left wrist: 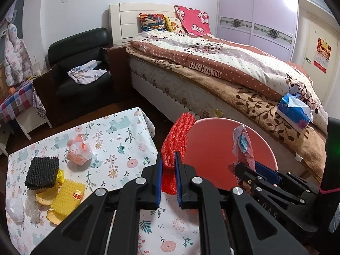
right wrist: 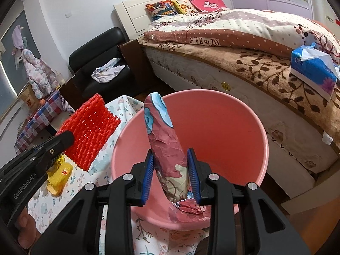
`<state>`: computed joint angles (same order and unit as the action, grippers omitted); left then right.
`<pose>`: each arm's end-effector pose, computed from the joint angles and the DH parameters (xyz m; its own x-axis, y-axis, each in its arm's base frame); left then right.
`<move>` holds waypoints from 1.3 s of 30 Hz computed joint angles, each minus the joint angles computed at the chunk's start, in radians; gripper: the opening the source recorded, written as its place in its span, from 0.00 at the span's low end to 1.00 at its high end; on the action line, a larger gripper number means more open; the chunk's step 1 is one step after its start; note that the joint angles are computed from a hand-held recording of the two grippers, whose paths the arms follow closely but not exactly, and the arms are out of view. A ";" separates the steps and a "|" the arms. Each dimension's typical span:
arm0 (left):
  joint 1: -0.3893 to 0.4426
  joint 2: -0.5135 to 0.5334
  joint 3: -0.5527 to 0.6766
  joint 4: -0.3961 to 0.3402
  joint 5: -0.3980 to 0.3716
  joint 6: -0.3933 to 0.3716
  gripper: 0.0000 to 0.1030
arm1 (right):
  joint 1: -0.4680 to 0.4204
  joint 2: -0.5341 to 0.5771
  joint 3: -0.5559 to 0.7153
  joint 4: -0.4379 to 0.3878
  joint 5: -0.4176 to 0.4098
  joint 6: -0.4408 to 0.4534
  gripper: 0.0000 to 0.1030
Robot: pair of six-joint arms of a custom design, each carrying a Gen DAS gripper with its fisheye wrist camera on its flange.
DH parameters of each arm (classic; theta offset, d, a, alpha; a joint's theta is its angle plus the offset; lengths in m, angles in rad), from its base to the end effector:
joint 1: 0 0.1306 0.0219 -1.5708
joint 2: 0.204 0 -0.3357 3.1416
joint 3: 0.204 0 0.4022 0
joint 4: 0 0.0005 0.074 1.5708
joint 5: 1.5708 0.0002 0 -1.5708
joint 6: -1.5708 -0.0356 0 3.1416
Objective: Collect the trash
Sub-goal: 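Carry the red net and floral wrapper over the pink bucket with both tools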
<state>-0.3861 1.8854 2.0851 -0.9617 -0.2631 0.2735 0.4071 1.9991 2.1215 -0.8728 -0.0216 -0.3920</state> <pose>0.6154 -0.2407 0.4270 -0.6669 -0.0104 -0.7451 0.0096 0.9997 -0.0225 0.6422 0.2772 0.3756 -0.7355 0.0988 -0.6703 -0.1400 0.9458 0.2930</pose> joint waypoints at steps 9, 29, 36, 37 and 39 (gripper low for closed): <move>0.002 0.045 0.040 -0.006 0.034 -0.007 0.10 | 0.005 0.025 0.039 -0.035 0.106 0.007 0.31; -0.015 0.143 0.156 -0.064 0.041 -0.036 0.10 | -0.008 0.039 0.041 -0.044 0.166 0.005 0.31; -0.022 0.163 0.180 -0.079 0.042 -0.044 0.10 | -0.008 0.037 0.033 -0.035 0.185 0.016 0.31; -0.023 0.164 0.180 -0.080 0.042 -0.044 0.10 | -0.008 0.037 0.034 -0.036 0.187 0.017 0.31; -0.024 0.166 0.182 -0.082 0.041 -0.045 0.10 | -0.008 0.038 0.035 -0.036 0.187 0.018 0.31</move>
<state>-0.4105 2.0511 2.2673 -1.0433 -0.2225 0.2289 0.3986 2.0371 2.1563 -0.9092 0.1655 -0.3743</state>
